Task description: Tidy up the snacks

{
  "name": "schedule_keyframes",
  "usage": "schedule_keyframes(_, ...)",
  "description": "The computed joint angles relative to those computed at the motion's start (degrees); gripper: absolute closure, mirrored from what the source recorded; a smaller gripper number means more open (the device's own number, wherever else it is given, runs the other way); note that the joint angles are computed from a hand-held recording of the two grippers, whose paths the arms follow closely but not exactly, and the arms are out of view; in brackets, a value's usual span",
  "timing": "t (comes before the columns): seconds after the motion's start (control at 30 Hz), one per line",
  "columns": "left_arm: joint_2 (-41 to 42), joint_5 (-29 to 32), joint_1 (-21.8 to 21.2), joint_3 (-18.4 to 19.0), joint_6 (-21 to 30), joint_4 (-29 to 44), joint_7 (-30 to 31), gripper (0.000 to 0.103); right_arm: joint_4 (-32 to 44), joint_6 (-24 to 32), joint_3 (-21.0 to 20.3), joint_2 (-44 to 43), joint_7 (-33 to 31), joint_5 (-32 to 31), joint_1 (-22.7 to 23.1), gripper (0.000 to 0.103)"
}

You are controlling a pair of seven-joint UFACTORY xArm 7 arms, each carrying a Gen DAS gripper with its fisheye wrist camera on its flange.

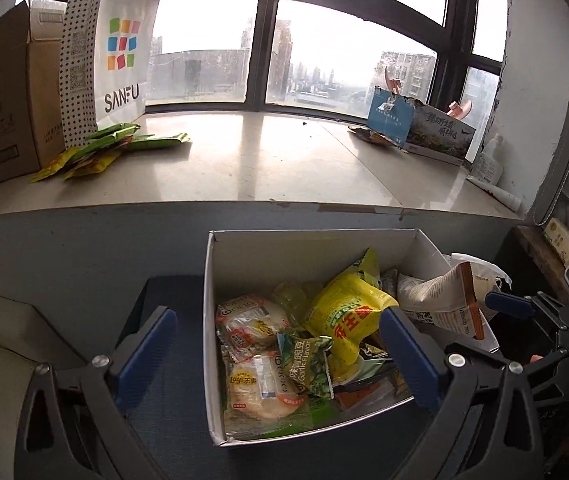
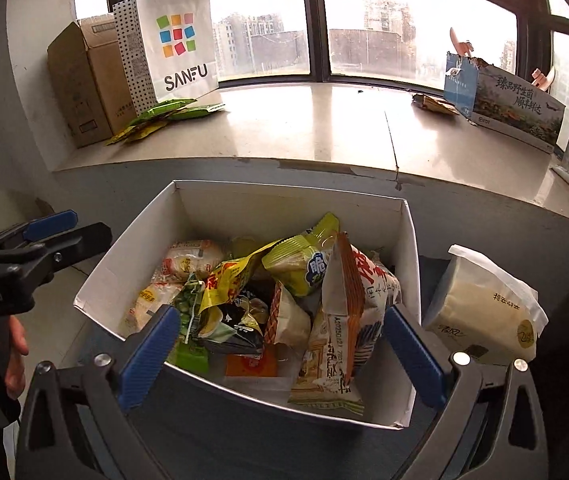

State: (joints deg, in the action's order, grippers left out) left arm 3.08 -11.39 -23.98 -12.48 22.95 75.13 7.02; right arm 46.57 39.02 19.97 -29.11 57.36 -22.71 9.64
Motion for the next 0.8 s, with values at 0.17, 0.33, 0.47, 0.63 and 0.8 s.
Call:
schedule_keyframes(0.17,-7.27,-1.61,-0.61,0.11,-3.0,-7.48,3.49,0.0,-0.59,3.37,2.08,-2.94,1.18,-0.81,0.92,0.0)
schedule_keyframes(0.33,-16.27,-3.95,-2.38,1.55,-6.06,-16.41,1.37,0.0,-1.15,7.28,5.76,-7.8,2.6,-1.89,1.73,0.0)
schedule_keyframes(0.47,-24.28,-6.21,-4.7,2.8,-6.54,-23.75,1.67,0.0,-1.29,10.36,9.06,-12.14,2.88,-2.7,3.53,0.0)
schedule_keyframes(0.63,-35.73,-3.39,-4.8,1.67,-4.55,-32.66,-3.51,0.0,-1.05,16.08,13.85,-18.49,5.52,-0.01,5.68,0.0)
schedule_keyframes(0.8,-45.82,-2.22,-8.84,3.28,-0.05,-39.35,-4.51,0.0,0.66,24.37,18.76,-20.9,8.4,4.83,7.99,0.0)
